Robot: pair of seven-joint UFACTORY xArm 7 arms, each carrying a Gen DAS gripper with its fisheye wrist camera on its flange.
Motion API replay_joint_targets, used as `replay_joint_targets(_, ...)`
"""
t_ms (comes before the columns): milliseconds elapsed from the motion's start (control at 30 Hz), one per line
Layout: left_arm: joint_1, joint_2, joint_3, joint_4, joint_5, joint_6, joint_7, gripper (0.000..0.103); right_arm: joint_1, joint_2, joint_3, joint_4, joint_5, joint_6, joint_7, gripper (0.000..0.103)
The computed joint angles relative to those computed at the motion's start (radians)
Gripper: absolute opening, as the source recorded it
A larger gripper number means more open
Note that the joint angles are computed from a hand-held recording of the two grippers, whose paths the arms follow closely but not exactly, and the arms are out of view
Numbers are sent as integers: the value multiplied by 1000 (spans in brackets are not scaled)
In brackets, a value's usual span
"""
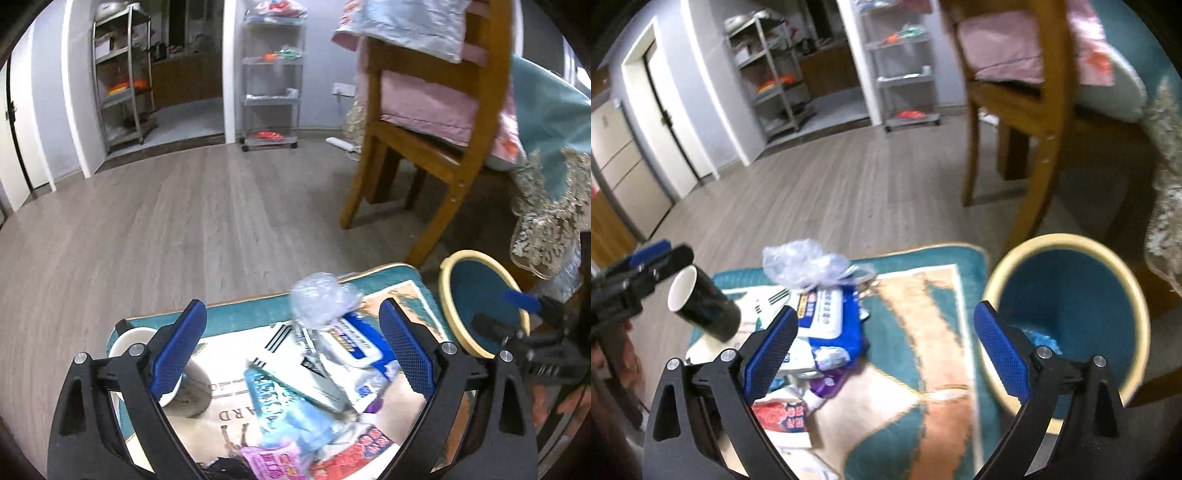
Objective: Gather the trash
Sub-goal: 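Grasp the clear plastic bag with the left tool while the right tool grasps the blue wipes pack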
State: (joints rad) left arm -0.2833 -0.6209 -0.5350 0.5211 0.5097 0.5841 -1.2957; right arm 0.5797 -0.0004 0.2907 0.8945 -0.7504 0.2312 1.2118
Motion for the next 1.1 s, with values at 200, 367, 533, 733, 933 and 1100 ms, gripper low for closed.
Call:
replay_joint_targets(200, 54, 94, 9, 4, 50, -84, -9, 93, 44, 152, -27, 85, 102, -12, -113, 95)
replay_joint_targets(367, 94, 233, 7, 50, 135, -128, -53, 93, 56, 232, -43, 116, 243, -20, -247, 95)
replay_joint_targets(533, 80, 350, 50, 83, 218, -158, -116, 93, 21, 281, -5, 110, 434, -61, -405, 95)
replay_joint_targets(733, 39, 443, 108, 136, 284, -136, -173, 90, -15, 320, 49, 121, 605, -94, -576, 93)
replay_joint_targets(933, -37, 488, 185, 159, 278, -109, -134, 73, 11, 335, 32, 136, 695, -85, -665, 76)
replay_joint_targets(1100, -83, 504, 237, 160, 226, -140, -67, 43, -125, 366, 195, 133, 899, -114, -833, 54)
